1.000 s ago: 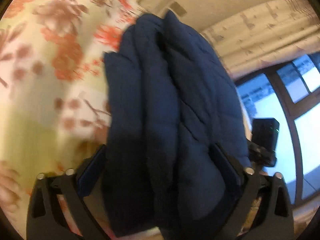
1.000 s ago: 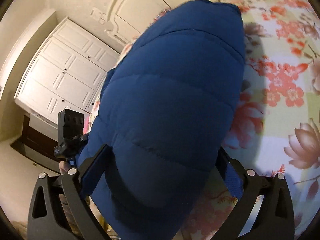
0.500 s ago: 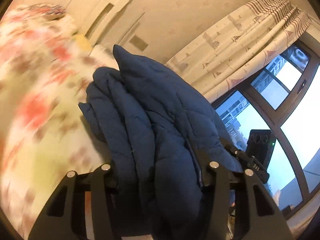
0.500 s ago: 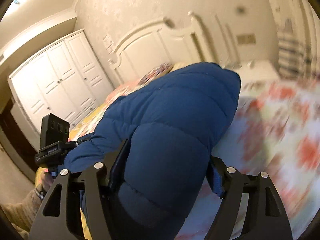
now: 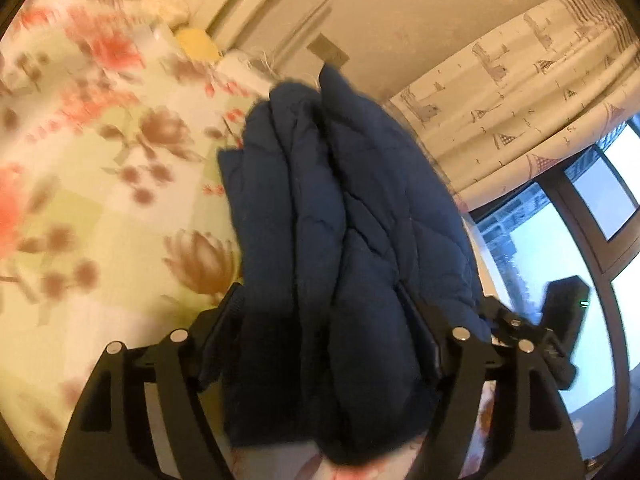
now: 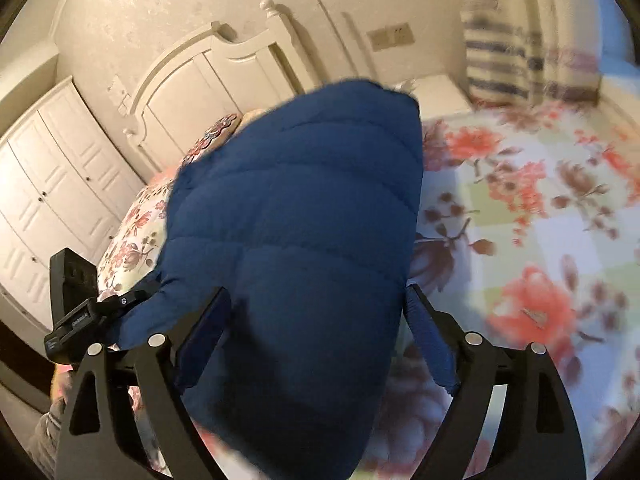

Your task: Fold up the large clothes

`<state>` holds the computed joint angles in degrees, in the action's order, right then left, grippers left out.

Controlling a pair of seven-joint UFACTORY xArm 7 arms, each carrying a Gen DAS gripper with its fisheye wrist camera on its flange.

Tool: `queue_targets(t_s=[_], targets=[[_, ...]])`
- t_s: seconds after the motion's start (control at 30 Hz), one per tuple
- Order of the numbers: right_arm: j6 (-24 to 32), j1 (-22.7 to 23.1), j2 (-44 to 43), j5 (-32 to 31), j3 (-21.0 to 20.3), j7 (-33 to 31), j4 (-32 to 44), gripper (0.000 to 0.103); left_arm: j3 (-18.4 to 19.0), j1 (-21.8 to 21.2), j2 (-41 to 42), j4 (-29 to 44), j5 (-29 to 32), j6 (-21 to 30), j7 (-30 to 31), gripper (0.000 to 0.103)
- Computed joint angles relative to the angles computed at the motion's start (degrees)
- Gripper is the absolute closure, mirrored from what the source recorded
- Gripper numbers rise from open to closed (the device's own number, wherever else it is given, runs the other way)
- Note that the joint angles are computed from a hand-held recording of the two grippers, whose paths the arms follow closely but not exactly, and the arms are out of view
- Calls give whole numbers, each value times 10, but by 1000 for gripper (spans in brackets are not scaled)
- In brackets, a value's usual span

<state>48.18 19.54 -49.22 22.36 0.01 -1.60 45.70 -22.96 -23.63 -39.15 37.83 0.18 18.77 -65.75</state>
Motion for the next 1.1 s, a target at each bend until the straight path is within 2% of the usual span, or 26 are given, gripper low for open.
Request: queue_targets(t_s=[0.1, 0.17, 0.2, 0.23, 0.27, 0.33, 0.4, 0.47, 0.5, 0.57, 0.73, 1.1], targets=[[-12, -14, -79, -18, 25, 22, -12, 10, -80, 66, -75, 59, 70, 149, -33, 20], [-20, -27, -138, -38, 48, 42, -18, 10, -135, 107, -118, 123, 120, 250, -48, 5], [-19, -32, -162, -51, 60, 51, -13, 10, -154, 125, -127, 155, 137, 283, -46, 2], [-16, -35, -179, -63, 65, 56, -10, 10, -175, 143, -136, 189, 154, 316, -40, 2], [-12, -42, -207, -78, 78, 64, -3, 5, -205, 173, -143, 244, 177, 367, -24, 2], [-21, -49, -243, -101, 95, 72, 2, 4, -255, 232, -147, 339, 198, 454, 19, 2], [-17, -45, -275, -124, 109, 65, 6, 4, -309, 307, -148, 440, 207, 550, 63, 2], [2, -46, -308, -142, 123, 63, 6, 4, -343, 366, -161, 511, 205, 615, 94, 2], [13, -41, -315, -144, 124, 63, 7, 4, -351, 376, -169, 532, 197, 627, 102, 2], [51, -34, -332, -140, 123, 72, 10, 4, -349, 361, -176, 530, 161, 609, 97, 2], [104, -37, -353, -135, 121, 86, 11, 4, -353, 370, -191, 530, 94, 607, 103, 2], [121, -43, -358, -130, 126, 80, 3, 4, -329, 405, -256, 518, 11, 611, 145, 2]])
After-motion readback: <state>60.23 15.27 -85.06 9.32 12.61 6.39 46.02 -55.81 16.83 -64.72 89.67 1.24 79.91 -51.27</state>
